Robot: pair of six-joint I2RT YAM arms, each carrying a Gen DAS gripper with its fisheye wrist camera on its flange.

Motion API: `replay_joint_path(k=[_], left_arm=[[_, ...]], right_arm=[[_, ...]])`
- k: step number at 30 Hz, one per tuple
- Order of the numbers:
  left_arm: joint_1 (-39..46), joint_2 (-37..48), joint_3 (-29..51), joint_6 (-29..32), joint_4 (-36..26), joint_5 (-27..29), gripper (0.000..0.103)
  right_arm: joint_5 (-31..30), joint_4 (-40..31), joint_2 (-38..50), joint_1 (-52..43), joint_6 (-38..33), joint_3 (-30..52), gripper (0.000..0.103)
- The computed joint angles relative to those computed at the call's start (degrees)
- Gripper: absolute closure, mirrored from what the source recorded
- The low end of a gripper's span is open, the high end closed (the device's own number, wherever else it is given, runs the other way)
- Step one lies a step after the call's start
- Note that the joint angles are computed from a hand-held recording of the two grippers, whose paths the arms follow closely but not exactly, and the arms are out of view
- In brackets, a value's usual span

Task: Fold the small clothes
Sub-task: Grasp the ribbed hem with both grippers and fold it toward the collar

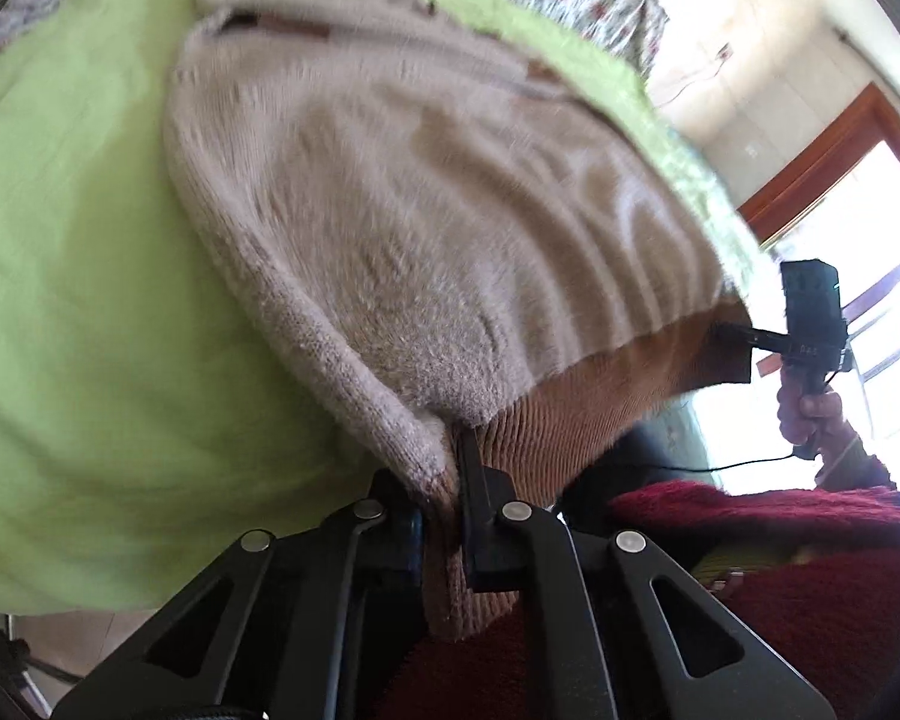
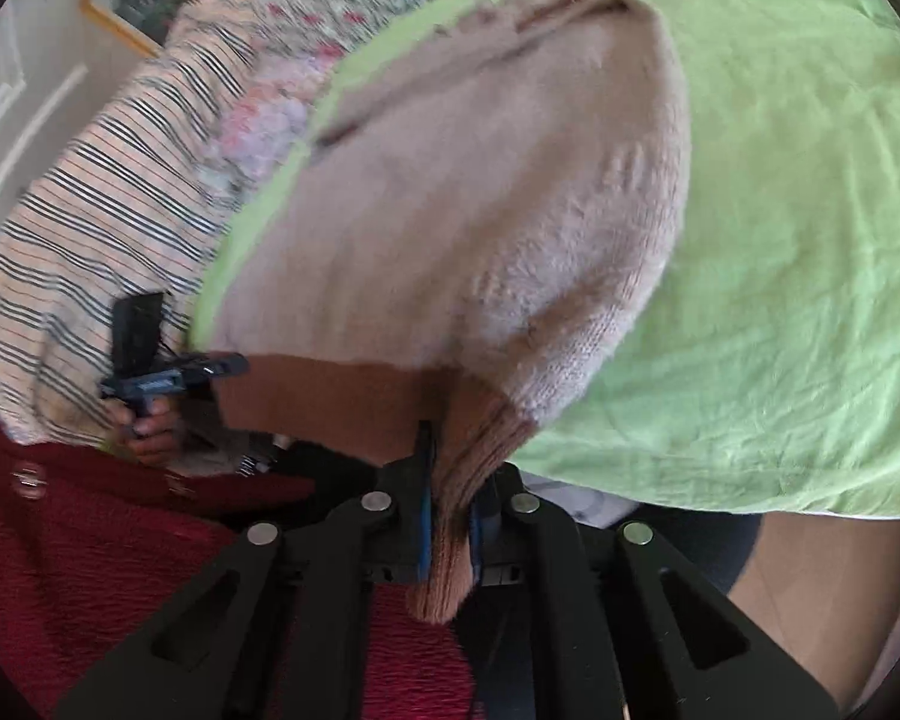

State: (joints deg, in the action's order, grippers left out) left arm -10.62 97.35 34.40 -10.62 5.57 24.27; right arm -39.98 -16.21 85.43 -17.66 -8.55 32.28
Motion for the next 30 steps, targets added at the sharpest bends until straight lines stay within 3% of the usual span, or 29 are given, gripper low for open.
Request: replay_joint_path(k=[8, 12, 18, 23, 30], left_arm=[[6.8, -16.5, -3.3, -4.4, 2.2, 6.8, 0.096], [9.3, -16.8, 0.4, -5.9, 3.9, 8.3, 0.096], [10.7, -5.8, 13.4, -8.3, 9.0, 6.1, 0.096], [12.1, 8.5, 32.4, -9.3, 5.5, 4.5, 0.096], [13.1, 32.3, 66.3, -10.8, -7.9, 2.4, 0.097]], right_arm=[[-15.1, 5.4, -8.1, -6.0, 8.3, 1.9, 0.094], [-16.2, 16.9, -6.4, -4.6, 18.4, 4.4, 0.094], [-9.2, 29.7, 6.9, 0.0, 28.3, 15.8, 0.094], [-3.2, 27.7, 18.8, 1.4, 29.7, 30.9, 0.094], [5.5, 12.7, 39.8, 4.0, 27.6, 62.8, 0.094]])
